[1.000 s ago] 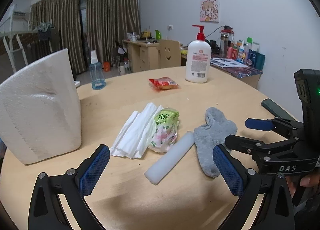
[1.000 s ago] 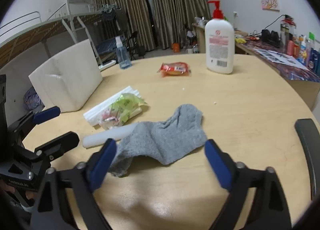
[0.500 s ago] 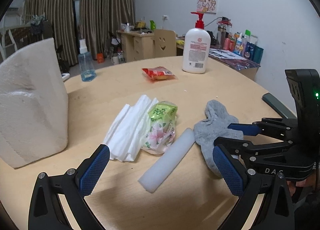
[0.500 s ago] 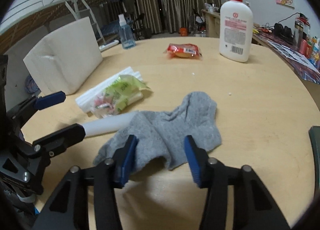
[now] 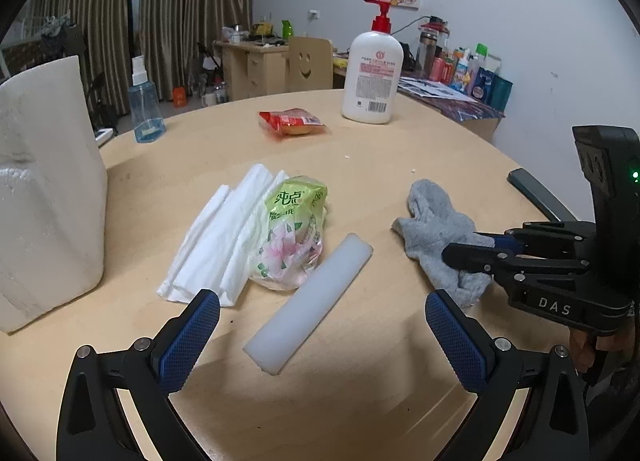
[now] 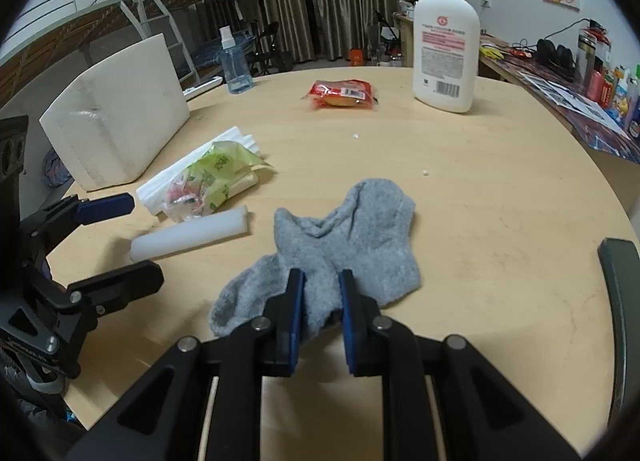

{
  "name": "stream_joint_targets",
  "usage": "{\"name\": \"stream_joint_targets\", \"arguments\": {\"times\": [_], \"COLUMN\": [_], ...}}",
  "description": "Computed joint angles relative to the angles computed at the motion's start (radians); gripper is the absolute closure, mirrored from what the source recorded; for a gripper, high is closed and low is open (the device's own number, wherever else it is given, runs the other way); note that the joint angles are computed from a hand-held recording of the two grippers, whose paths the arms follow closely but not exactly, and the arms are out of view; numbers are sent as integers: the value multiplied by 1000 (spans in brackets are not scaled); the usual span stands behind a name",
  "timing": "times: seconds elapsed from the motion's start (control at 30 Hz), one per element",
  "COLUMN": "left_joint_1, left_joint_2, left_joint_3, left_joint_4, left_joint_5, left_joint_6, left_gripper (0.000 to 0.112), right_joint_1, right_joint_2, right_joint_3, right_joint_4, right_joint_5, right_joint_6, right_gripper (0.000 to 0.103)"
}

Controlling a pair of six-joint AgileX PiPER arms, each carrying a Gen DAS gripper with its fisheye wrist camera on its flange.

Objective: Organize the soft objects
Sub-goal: 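Grasp the grey sock with the right tool while the left tool grasps the white foam tube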

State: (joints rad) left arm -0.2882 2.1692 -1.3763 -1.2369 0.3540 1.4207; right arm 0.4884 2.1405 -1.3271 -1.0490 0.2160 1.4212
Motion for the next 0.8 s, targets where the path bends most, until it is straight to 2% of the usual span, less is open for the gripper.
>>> {"name": "stream_joint_targets", "arguments": {"times": [0.07,0.13,0.17,0.3,0.47,0.53,0.67,0.8], "left_joint_1": [-5,-4,-4,-7,-25,-21,-14,-7], "left_joint_2": [16,46,59,56,40,37,29,38], "left_joint_3": [-28,-82,-105,-99,-67,-62,-55,-83], "left_joint_4": [113,278,341,363,448,458,479,540], "left_joint_5": [8,40,58,43,-32,-35,-25,12], "left_joint_6": [-110,-278,-342,-363,-423,-422,-387,-425], "left_gripper": [21,39,42,48,71,75,75,75], "right_joint_1": [-3,-1,0,0,-3,-4,-2,-2], "right_joint_2": [-2,-1,1,1,-1,-1,1,2], "right_joint_3": [6,5,2,1,5,4,-3,0], "right_joint_4": [-13,-20,-19,-15,-20,-10,13,-11], "right_joint_5": [-9,-5,-3,-4,-9,-9,-2,-7], "right_joint_6": [16,24,22,20,24,11,-14,10], "right_gripper": [82,82,82,82,82,82,82,82]}}
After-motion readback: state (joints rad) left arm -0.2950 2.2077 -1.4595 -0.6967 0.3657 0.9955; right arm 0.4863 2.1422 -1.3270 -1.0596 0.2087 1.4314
